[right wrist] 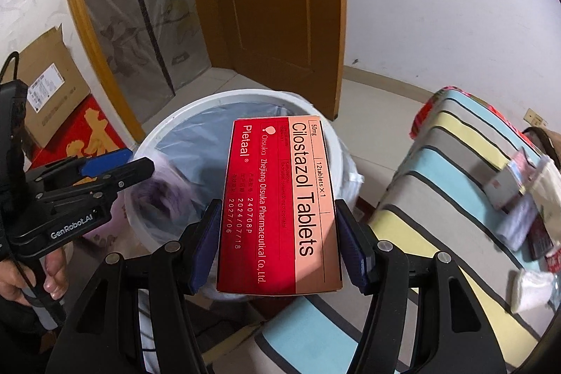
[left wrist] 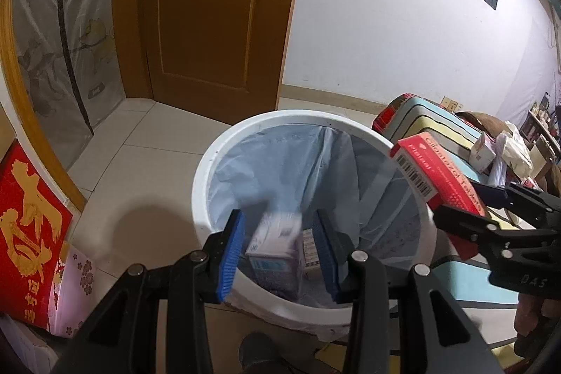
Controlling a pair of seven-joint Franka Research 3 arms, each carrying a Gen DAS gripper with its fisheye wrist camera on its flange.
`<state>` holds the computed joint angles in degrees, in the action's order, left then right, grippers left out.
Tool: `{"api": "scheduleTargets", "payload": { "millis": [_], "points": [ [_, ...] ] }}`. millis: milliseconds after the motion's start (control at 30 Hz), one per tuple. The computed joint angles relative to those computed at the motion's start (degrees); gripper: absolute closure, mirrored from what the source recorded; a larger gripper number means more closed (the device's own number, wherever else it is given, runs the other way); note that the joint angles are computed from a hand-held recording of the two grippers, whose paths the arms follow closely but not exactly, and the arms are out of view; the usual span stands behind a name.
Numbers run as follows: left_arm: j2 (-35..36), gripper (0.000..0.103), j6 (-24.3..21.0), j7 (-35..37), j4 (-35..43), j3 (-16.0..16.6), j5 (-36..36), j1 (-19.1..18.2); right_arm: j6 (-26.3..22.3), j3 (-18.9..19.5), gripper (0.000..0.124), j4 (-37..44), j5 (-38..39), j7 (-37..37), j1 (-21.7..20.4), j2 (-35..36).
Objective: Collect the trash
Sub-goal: 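Carry the purple carton and red box over the white bin with both tools, then open the left tool to drop the carton while the right tool drops the red box, then move both tools back from the bin to the table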
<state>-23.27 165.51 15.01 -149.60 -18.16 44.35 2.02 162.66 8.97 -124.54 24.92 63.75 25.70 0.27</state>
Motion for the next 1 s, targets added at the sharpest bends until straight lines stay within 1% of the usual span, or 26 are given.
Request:
{"api": "scheduleTargets", "payload": {
  "millis": [67,133,200,267,300,333,367,567,633,700,800,900,1000],
  "points": [
    [0.0,0.061,0.8,0.8,-0.5,1.0,-0.6,-0.3,-0.6,0.1,0.061,1.0,-2.1,1.5,0.1,1.1],
    [0.0,0.061,1.6,1.1,-0.8,1.3,-1.0,0.0,-1.6,0.2,0.061,2.4,-3.5,2.3,0.3,2.1],
    [-0.3,0.061,2.3,1.1,-1.1,1.2,-1.2,0.5,-2.1,0.1,0.061,3.1,-6.1,4.1,0.5,2.8],
    [-0.7,0.061,2.9,0.9,-1.4,0.9,-1.2,1.1,-1.4,0.1,0.059,3.2,-8.1,5.3,0.7,3.0],
    [-0.9,0.061,3.0,1.0,-1.5,0.8,-1.4,1.3,-1.1,0.2,0.056,3.3,-7.5,4.6,0.6,3.1],
    [-1.0,0.061,3.1,1.1,-1.6,0.7,-1.6,1.4,-1.1,0.5,0.049,3.3,-6.0,3.4,0.5,3.1],
    [-1.2,0.061,3.2,1.2,-1.8,0.8,-1.9,1.5,-1.1,0.6,0.048,3.4,-4.7,2.3,0.4,3.1],
    [-2.6,0.06,3.3,1.6,-2.6,0.5,-3.4,1.9,-1.9,0.5,0.048,3.4,-4.1,2.0,0.5,2.7],
    [-3.0,0.06,3.2,1.5,-2.7,0.0,-3.7,2.0,-1.0,0.4,0.048,2.5,-4.4,2.5,0.5,1.9],
    [-3.2,0.06,3.3,1.7,-2.8,-0.1,-4.3,1.8,-0.8,0.3,0.048,1.5,-3.0,1.9,0.3,0.8],
    [-3.7,0.056,3.0,1.9,-2.9,-0.5,-5.3,0.9,-0.4,0.0,0.048,-0.7,-0.1,0.1,0.1,-1.3],
    [-3.9,0.056,2.6,1.9,-2.7,-1.2,-6.1,0.1,0.5,-0.4,0.048,-3.6,0.1,0.9,-0.2,-3.9],
    [-3.7,0.056,2.3,2.8,-2.0,-1.3,-7.1,-1.7,1.3,-1.0,0.048,-6.6,1.4,1.1,-0.3,-6.7]
  ]
}}
